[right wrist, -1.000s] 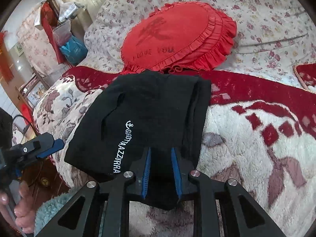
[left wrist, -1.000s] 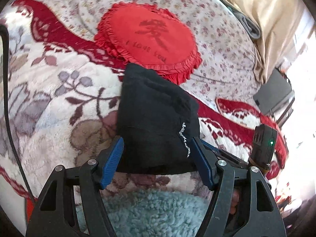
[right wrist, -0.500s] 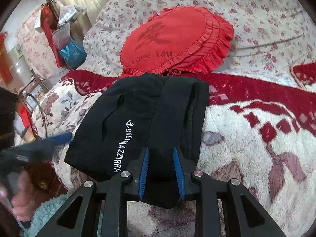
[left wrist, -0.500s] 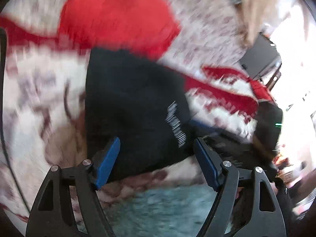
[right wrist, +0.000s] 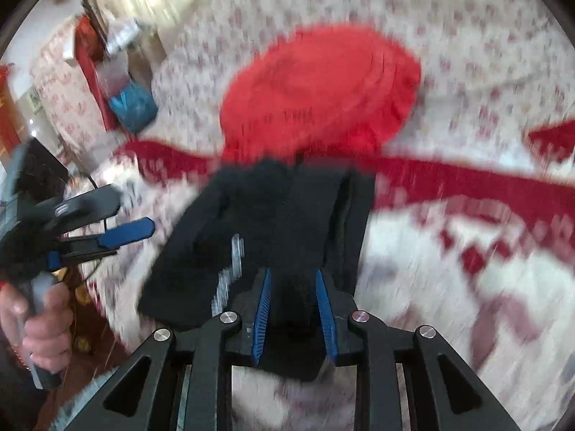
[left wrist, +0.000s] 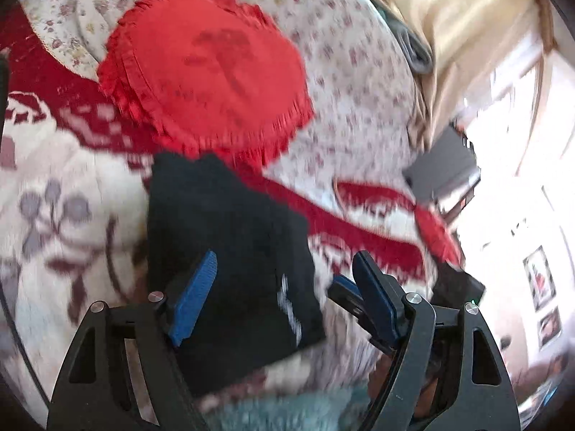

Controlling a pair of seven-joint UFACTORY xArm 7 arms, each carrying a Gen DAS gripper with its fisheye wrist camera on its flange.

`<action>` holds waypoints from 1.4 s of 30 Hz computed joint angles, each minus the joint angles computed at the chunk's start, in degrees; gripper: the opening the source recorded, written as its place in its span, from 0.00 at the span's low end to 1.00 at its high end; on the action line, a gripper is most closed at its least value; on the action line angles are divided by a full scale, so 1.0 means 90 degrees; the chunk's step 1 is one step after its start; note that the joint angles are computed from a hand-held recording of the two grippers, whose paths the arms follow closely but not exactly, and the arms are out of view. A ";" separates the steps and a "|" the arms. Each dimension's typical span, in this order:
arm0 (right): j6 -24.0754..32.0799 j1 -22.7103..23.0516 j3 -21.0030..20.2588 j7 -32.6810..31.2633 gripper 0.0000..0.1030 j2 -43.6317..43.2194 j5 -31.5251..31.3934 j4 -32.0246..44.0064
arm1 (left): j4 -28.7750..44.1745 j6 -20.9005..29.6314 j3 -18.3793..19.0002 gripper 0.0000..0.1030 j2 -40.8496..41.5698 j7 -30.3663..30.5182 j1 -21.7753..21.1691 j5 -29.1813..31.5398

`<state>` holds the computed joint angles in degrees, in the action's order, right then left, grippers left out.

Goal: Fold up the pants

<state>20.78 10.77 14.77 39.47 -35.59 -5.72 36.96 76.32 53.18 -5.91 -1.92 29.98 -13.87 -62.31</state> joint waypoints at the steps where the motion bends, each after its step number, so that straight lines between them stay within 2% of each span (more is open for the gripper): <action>1: -0.0118 -0.0172 0.0067 0.0009 0.24 0.0022 -0.0153 0.0083 | 0.0239 -0.0063 -0.0024 0.75 0.0212 -0.0229 -0.0012 0.0175; 6: -0.0580 -0.0400 -0.0091 -0.0259 0.24 0.0847 -0.0330 0.0644 | 0.1056 -0.0753 -0.0274 0.75 0.1038 -0.0924 -0.0078 0.0951; 8: -0.0688 -0.0424 -0.0131 -0.0324 0.24 0.1122 -0.0349 0.0808 | 0.1150 -0.0895 -0.0365 0.75 0.1242 -0.1232 -0.0086 0.1223; 10: -0.0622 -0.0191 -0.0351 -0.0637 0.24 0.1483 -0.0195 0.1021 | 0.1223 -0.0779 -0.0415 0.75 0.1534 -0.1589 -0.0049 0.1532; 11: -0.0457 -0.0156 -0.0388 -0.0705 0.24 0.1671 -0.0147 0.1157 | 0.1222 -0.0709 -0.0350 0.75 0.1632 -0.1632 -0.0119 0.1548; 13: -0.0277 0.0040 -0.0586 -0.0878 0.24 0.1943 0.0166 0.1222 | 0.1014 -0.0997 -0.0591 0.75 0.1579 -0.1312 0.0040 0.1457; 14: -0.0472 0.0043 -0.0621 -0.0820 0.24 0.1936 0.0257 0.1118 | 0.1031 -0.0999 -0.0599 0.75 0.1580 -0.1358 0.0020 0.1613; 17: -0.0478 0.0183 -0.0790 -0.0964 0.24 0.1877 0.0599 0.1060 | 0.1196 -0.0942 -0.0606 0.75 0.1654 -0.1603 -0.0040 0.2103; 20: -0.0570 0.0118 -0.0715 -0.0912 0.24 0.1721 0.0598 0.0930 | 0.1174 -0.0867 -0.0623 0.75 0.1538 -0.1775 0.0003 0.2169; 22: -0.0710 0.0158 -0.0717 -0.0858 0.24 0.1446 0.0703 0.0735 | 0.0904 -0.0894 -0.0631 0.75 0.1221 -0.1709 0.0106 0.1798; 24: -0.0803 0.0249 -0.0662 -0.0907 0.24 0.1034 0.0716 0.0500 | 0.0483 -0.0933 -0.0599 0.75 0.0758 -0.1360 0.0165 0.1313; 27: -0.0659 0.0523 -0.0608 -0.1212 0.24 0.0618 0.0702 0.0353 | -0.0132 -0.0966 -0.0488 0.76 0.0162 -0.0940 0.0012 0.0948; 28: -0.0450 0.0649 -0.0581 -0.1319 0.24 0.0538 0.0719 0.0337 | -0.0261 -0.0878 -0.0453 0.78 0.0078 -0.0955 -0.0074 0.1086; 30: 0.0401 0.0819 -0.0536 -0.1451 0.25 0.0702 0.0796 0.0485 | -0.0360 -0.0749 -0.0450 0.78 0.0094 -0.1130 -0.0255 0.1770; 31: 0.0540 0.0805 -0.0469 -0.1455 0.24 0.0752 0.0771 0.0457 | -0.0390 -0.0842 -0.0465 0.78 0.0075 -0.1169 -0.0335 0.2119; 33: 0.0281 0.0611 -0.0211 -0.1293 0.24 0.0580 0.0496 0.0301 | -0.0193 -0.0578 -0.0372 0.78 0.0122 -0.1410 -0.0369 0.2261; 34: 0.0364 0.0653 -0.0237 -0.1291 0.24 0.0487 0.0525 0.0319 | -0.0105 -0.0413 -0.0323 0.78 0.0139 -0.1536 -0.0354 0.2228; 36: 0.0020 0.0617 -0.0222 -0.1095 0.24 0.0064 0.0586 0.0008 | -0.0150 -0.0321 -0.0238 0.78 -0.0045 -0.1478 -0.0314 0.1889; 40: 0.0365 0.0093 0.0102 -0.0223 0.24 -0.0656 0.0456 -0.0347 | -0.1205 -0.1357 -0.0134 0.78 -0.1305 -0.0414 -0.0556 0.1153; 41: 0.0578 -0.0004 0.0154 -0.0064 0.24 -0.0692 0.0412 -0.0340 | -0.1521 -0.1755 -0.0180 0.78 -0.1664 -0.0270 -0.0656 0.1257; 42: 0.0926 -0.0200 0.0295 0.0149 0.24 -0.0728 0.0274 -0.0296 | -0.1784 -0.2159 -0.0276 0.83 -0.1937 -0.0221 -0.0721 0.1477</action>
